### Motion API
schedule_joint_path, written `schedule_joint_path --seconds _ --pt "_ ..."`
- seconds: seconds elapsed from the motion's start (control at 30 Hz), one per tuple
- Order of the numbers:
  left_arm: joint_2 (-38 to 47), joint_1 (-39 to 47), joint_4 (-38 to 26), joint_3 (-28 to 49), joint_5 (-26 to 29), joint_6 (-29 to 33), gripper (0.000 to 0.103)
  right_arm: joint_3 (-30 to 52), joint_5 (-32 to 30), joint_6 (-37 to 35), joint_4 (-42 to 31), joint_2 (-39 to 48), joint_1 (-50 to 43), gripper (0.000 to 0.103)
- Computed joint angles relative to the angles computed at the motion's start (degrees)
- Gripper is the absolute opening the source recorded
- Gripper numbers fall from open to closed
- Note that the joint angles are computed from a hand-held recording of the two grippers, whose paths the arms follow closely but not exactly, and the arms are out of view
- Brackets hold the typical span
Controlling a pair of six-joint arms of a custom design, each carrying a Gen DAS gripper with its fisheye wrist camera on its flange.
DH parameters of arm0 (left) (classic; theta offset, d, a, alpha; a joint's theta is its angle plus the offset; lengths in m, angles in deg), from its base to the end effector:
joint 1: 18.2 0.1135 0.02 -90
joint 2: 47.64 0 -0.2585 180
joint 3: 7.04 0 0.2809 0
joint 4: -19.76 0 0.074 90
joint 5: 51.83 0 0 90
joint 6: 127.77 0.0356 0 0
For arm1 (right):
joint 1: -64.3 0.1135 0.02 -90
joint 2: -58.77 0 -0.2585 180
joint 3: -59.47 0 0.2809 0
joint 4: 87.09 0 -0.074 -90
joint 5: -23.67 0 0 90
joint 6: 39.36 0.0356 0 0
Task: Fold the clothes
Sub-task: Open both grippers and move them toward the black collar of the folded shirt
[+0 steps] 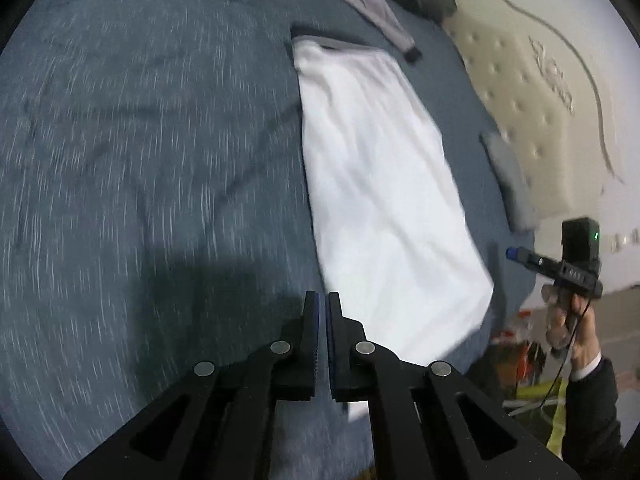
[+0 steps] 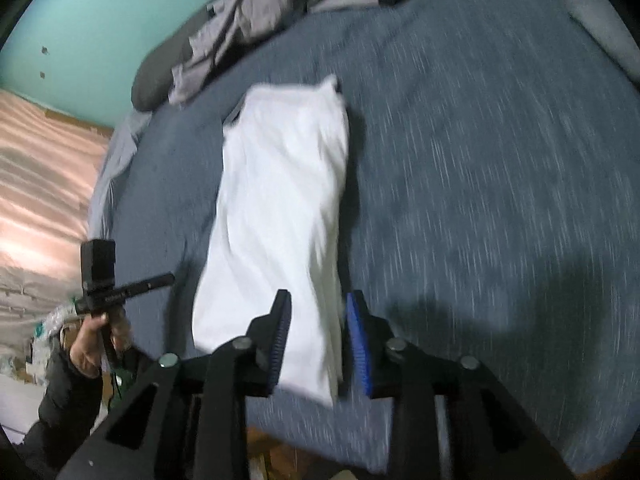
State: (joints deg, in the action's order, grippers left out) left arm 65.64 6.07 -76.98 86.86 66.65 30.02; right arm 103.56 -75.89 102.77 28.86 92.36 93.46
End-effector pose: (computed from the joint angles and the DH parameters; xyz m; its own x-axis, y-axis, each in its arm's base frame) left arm 0.3177 0.1246 0.1632 -0.8211 0.5225 -0.2300 0.5489 0.6120 -0.5694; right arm 0.1243 0.0761 0.2199 -0.8785 0.4012 -0.2593 0.2067 0.8085 0.5510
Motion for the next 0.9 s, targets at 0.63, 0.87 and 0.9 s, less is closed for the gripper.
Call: schedule_joint_path --seconds 0.63,0.87,0.9 --pt "18.33 -19.51 11.28 22.89 13.83 -26.59 0.039 9.96 -8.15 -15.24 32.49 41.69 -19.59 0.032" --pt "24.32 -22.8 13.53 29.32 15.29 -32.06 0.039 15.44 -11.53 -18.27 35.98 51.88 -22.78 0.047" --pt "24.99 -22.95 13.52 29.99 15.49 -32.3 0.039 16.32 -11.67 -18.73 36.02 53.11 -22.98 0.047"
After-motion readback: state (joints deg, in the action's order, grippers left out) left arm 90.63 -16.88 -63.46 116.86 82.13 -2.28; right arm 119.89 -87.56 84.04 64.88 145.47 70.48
